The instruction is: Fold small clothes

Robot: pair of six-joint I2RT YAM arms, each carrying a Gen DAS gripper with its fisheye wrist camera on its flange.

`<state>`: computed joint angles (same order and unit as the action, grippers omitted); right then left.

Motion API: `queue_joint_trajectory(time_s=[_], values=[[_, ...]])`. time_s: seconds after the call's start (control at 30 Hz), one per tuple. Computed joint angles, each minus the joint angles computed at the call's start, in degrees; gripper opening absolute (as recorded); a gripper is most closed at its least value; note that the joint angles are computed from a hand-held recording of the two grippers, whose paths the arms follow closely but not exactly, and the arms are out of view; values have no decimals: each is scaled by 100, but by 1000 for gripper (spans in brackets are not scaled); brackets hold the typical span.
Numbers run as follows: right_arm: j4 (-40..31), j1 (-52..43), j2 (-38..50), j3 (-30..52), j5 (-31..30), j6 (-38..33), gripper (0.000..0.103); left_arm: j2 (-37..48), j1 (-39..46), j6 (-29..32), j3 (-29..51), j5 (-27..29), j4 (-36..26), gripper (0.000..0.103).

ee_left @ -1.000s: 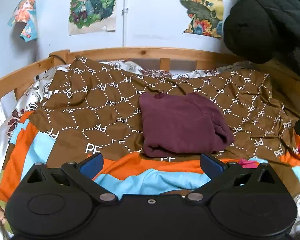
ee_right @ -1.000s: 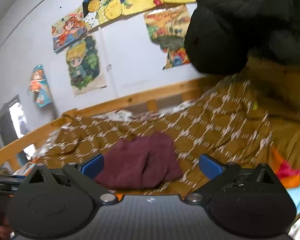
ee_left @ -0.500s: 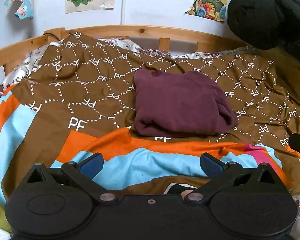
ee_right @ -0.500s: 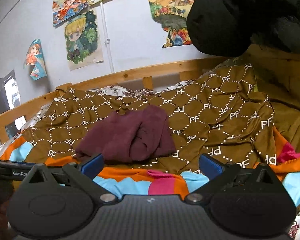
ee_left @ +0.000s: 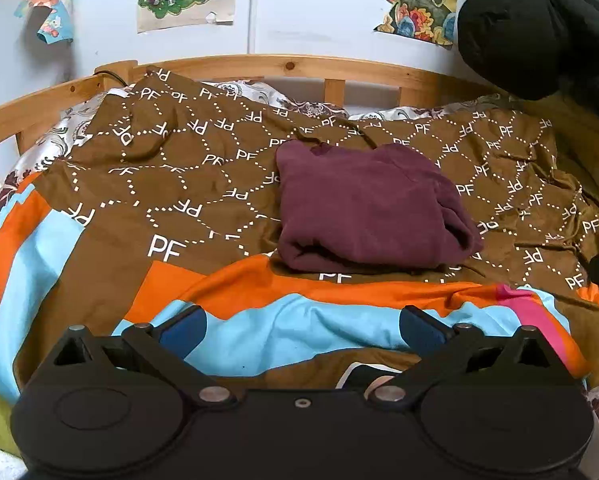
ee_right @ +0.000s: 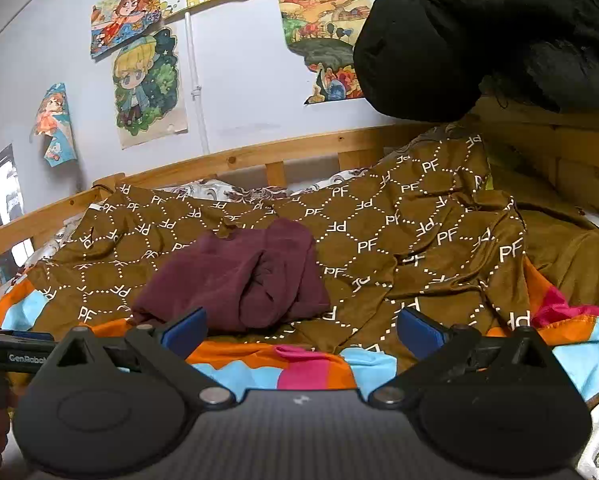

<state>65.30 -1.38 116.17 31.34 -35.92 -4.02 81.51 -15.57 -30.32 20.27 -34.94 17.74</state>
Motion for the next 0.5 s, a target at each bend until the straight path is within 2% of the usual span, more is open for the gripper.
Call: queue_joint_trajectory(time_s=[0.5], values=[[-62,-39,10,33,-83,-77,103,34,-46,-45,43,-90,-60,102]])
